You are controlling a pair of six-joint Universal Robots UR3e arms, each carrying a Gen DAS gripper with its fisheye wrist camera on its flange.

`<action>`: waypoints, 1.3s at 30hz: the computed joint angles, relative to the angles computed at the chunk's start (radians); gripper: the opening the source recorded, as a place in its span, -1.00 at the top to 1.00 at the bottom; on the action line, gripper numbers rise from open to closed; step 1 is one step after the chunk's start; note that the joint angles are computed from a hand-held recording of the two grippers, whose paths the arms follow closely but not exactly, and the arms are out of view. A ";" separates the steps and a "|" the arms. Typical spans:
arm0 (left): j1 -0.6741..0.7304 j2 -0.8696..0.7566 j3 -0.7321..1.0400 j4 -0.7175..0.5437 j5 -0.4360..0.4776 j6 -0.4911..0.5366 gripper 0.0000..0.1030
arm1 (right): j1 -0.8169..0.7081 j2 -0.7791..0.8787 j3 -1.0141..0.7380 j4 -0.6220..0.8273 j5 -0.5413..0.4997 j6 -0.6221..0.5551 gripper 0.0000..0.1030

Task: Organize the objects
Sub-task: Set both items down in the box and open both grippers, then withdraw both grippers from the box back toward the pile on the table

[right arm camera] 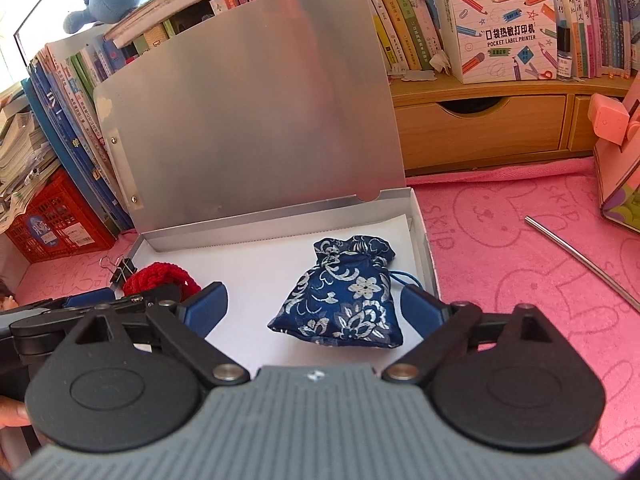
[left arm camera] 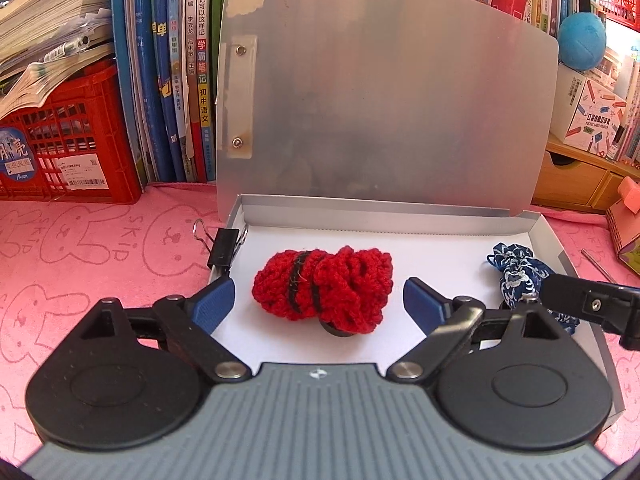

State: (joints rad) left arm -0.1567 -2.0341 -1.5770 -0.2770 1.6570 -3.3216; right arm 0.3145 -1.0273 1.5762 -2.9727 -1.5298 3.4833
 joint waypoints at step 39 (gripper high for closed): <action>-0.446 0.919 -0.855 0.140 0.273 -0.068 -0.88 | 0.170 -0.825 0.966 -0.395 -0.126 -0.158 -1.00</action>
